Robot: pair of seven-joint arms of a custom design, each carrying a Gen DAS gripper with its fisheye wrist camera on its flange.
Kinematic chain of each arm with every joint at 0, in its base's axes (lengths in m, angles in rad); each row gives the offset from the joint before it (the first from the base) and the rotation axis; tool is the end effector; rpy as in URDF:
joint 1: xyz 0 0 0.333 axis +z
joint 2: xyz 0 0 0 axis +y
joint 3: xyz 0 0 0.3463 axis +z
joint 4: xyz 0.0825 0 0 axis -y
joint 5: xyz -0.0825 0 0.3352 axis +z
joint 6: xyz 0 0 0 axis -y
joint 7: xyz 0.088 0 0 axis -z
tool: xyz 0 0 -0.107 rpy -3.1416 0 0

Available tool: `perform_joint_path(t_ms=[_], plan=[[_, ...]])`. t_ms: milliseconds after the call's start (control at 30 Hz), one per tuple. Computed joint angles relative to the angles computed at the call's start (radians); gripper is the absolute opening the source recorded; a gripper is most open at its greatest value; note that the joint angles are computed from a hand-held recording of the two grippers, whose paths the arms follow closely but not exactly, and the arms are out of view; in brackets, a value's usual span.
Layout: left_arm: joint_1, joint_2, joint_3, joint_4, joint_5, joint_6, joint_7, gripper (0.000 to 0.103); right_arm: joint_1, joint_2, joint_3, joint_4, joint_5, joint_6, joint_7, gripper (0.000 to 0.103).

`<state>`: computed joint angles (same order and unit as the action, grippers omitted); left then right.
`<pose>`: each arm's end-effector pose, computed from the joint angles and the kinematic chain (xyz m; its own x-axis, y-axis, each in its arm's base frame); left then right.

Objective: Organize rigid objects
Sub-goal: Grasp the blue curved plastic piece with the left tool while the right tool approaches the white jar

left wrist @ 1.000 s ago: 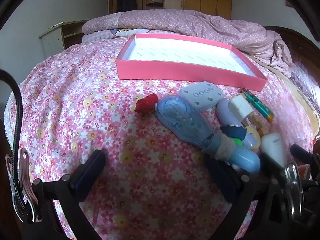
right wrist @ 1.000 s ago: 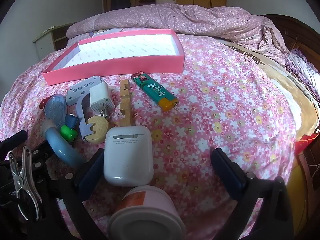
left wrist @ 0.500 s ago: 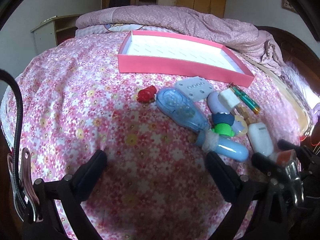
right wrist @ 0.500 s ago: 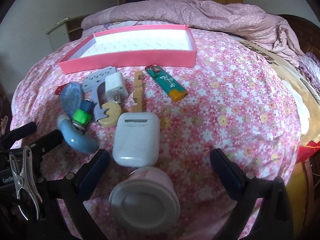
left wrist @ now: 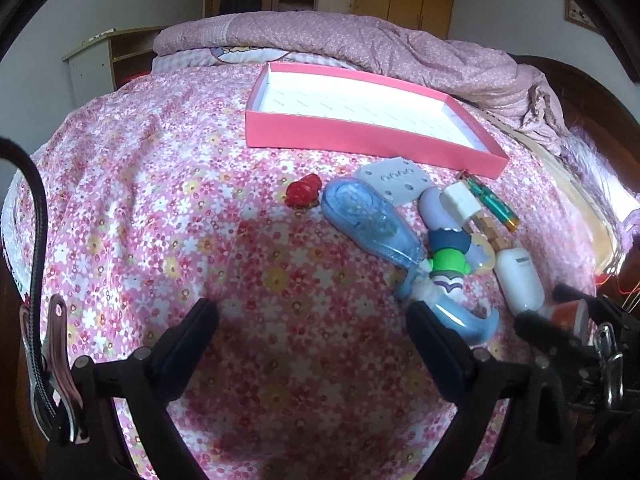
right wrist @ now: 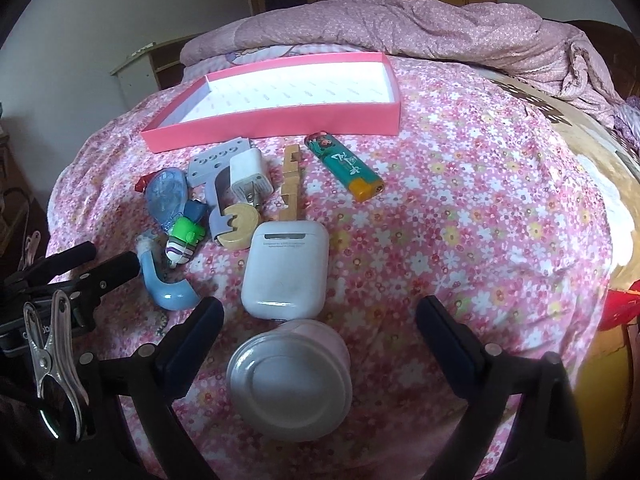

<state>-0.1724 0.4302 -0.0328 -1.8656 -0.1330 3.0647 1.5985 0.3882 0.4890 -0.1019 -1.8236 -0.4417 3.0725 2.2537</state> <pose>0.6511 -0.1213 0.4366 -0.1327 -0.9867 0.0937 -0.7232 0.0317 -0.6899 0.6297 0.2334 0.4114 0.1030 -0.9897 -0.0995 -0.7232 -0.0058 -0.6907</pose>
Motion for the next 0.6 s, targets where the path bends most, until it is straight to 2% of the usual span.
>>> perform_joint_path(t_ms=[67, 267, 333, 467, 533, 600], plan=[[0.027, -0.006, -0.034, -0.006, -0.012, 0.008, 0.026, 0.098, 0.003, -0.003, -0.004, -0.003, -0.006, 0.004, -0.003, 0.099], [0.189, -0.024, -0.259, -0.032, -0.12, 0.03, 0.236, 0.098, 0.038, -0.036, -0.058, -0.054, -0.049, 0.059, 0.004, 0.099], [0.205, -0.025, -0.293, -0.039, -0.144, 0.04, 0.298, 0.098, 0.042, -0.046, -0.066, -0.068, -0.061, 0.071, -0.002, 0.099], [0.203, -0.016, -0.317, -0.028, -0.182, 0.024, 0.384, 0.098, 0.017, -0.068, -0.047, -0.099, -0.054, 0.088, -0.023, 0.099], [0.191, -0.009, -0.314, -0.015, -0.196, 0.012, 0.416, 0.098, -0.039, -0.078, 0.015, -0.111, -0.024, 0.085, -0.058, 0.098], [0.151, 0.001, -0.274, 0.004, -0.19, -0.003, 0.419, 0.098, -0.081, -0.087, 0.061, -0.126, 0.004, 0.09, -0.092, 0.098]])
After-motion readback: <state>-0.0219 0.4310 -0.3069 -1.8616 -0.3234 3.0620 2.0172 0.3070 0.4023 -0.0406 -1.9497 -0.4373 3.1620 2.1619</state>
